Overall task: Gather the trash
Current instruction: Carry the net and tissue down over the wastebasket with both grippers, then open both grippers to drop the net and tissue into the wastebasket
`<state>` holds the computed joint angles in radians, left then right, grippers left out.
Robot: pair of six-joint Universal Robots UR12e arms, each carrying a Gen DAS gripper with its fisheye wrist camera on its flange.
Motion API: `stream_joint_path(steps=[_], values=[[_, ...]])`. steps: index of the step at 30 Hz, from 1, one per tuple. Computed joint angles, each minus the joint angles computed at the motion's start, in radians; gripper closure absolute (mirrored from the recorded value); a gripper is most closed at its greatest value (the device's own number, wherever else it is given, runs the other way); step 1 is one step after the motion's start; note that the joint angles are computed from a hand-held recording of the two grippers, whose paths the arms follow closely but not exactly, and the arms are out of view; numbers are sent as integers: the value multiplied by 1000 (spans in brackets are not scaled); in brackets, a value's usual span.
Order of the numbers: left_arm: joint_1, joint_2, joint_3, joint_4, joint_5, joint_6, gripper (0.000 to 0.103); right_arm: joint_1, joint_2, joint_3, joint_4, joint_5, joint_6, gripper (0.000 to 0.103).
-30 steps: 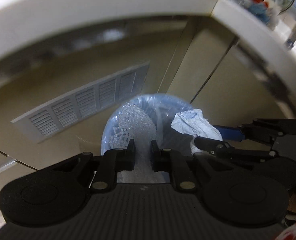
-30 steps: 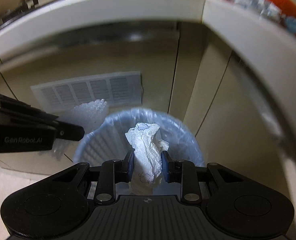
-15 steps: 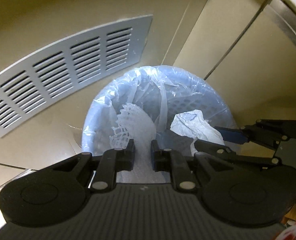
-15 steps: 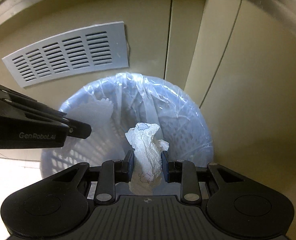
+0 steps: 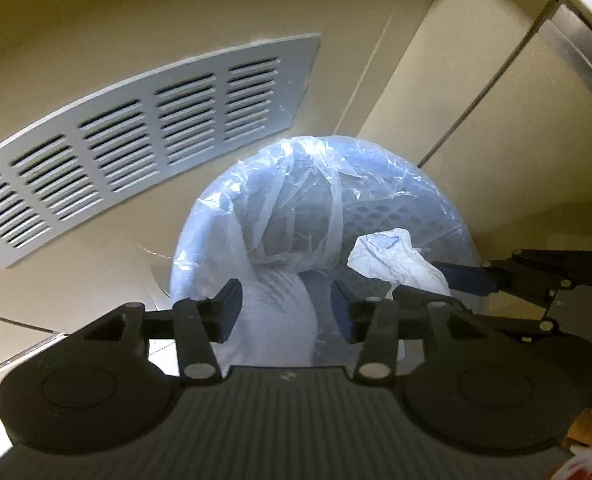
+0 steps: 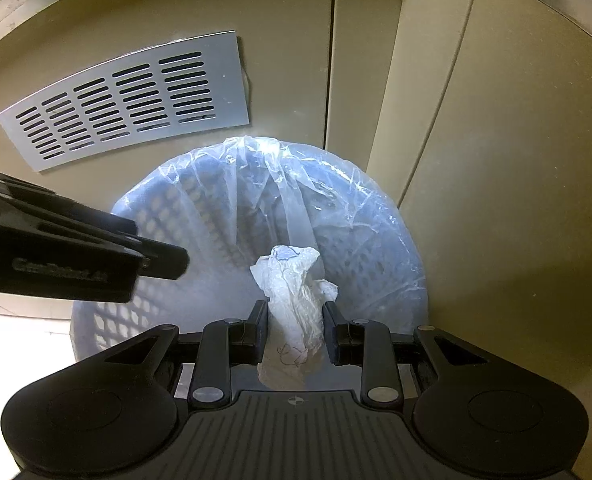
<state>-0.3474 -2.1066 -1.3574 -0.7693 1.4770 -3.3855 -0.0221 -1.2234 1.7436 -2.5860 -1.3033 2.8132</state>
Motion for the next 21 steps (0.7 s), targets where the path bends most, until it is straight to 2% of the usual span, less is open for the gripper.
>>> stream_joint_path(steps=[9,18,20,21], values=[[2,35,-37,5,47,-15,57,4,8,-14,12,6,25,74],[7,46,-58,10,62,-35,57,10,20,-27,25,13,37,74],[8,49,-62,11,62,-36,56,11,23,-30,33,13,45,69],[7,50,-63,12,65,-39,56,12,23,-31,37,11,49,55]])
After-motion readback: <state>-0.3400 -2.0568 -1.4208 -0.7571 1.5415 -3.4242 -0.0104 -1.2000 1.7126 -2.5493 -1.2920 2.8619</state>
